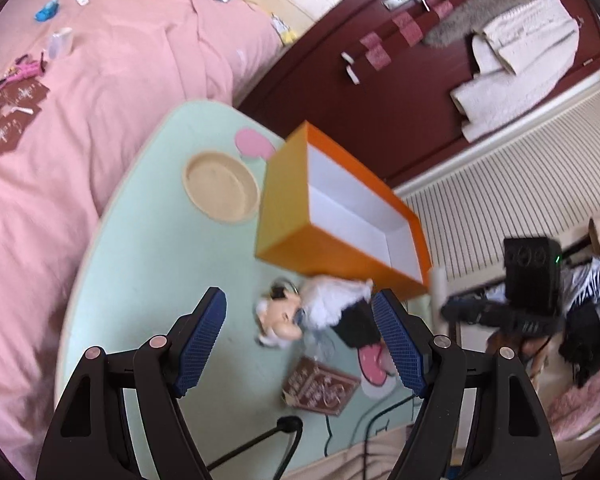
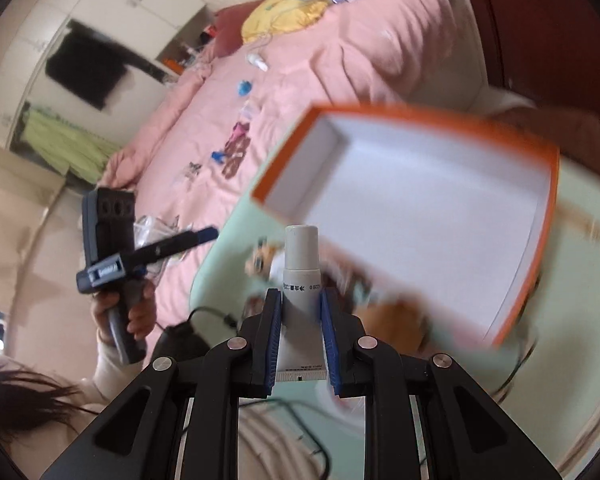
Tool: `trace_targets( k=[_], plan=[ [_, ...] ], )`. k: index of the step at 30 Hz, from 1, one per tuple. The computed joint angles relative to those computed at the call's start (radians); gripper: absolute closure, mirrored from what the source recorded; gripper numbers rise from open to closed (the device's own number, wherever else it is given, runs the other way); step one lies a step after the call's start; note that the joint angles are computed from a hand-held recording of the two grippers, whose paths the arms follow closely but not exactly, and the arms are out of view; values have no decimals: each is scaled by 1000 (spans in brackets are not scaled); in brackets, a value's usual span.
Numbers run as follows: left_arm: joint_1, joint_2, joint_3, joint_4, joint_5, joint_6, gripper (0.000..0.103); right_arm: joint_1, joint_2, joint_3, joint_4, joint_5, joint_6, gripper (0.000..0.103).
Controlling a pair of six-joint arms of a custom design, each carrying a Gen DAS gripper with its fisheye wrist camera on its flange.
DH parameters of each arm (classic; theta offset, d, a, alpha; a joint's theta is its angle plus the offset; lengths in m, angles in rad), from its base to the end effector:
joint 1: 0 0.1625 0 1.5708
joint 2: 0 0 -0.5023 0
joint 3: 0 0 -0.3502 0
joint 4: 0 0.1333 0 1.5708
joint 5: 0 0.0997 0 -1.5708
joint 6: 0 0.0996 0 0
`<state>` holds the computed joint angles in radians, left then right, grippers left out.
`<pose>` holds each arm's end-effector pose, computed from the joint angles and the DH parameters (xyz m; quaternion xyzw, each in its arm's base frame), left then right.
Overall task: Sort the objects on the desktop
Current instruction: 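Lift the white tube out with the right gripper and lay it on the table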
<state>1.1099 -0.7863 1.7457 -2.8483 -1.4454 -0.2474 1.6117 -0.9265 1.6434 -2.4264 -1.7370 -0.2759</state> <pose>-0.1725 -0.6752 0.1686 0.0951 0.9809 -0.1697 0.0032 0.1445 -0.6727 0.2505 0.1511 -0.9826 0.0589 0.0903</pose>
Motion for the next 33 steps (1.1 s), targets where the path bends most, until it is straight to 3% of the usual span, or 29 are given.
trace_targets(
  k=[6,10,14,16,20,22,25,29,32,33],
  plan=[
    [-33,-8,45,-3,15,16,26,-40,-11,174,-146,39,66,84],
    [-60,-16,75,12,44,42,26,-16,18,229,-253,-53,59,84],
    [-80,-22,105,51,69,56,26,28,45,294,-472,-182,31,81],
    [-91,-26,130,51,88,57,26,39,48,329,-586,-194,14,78],
    [-106,-34,180,37,107,59,26,47,33,441,-831,-158,-37,49],
    [-127,-31,210,13,163,75,26,69,52,496,-959,-230,-72,48],
    [-163,-10,243,-43,280,108,26,118,136,540,-1147,-464,-115,48],
    [-187,15,255,-96,365,135,22,114,186,554,-1235,-634,-93,46],
    [-222,50,276,-155,496,163,16,111,197,529,-1193,-708,-63,3],
    [-231,62,280,-162,528,176,11,105,193,529,-1182,-694,-53,1]
  ],
)
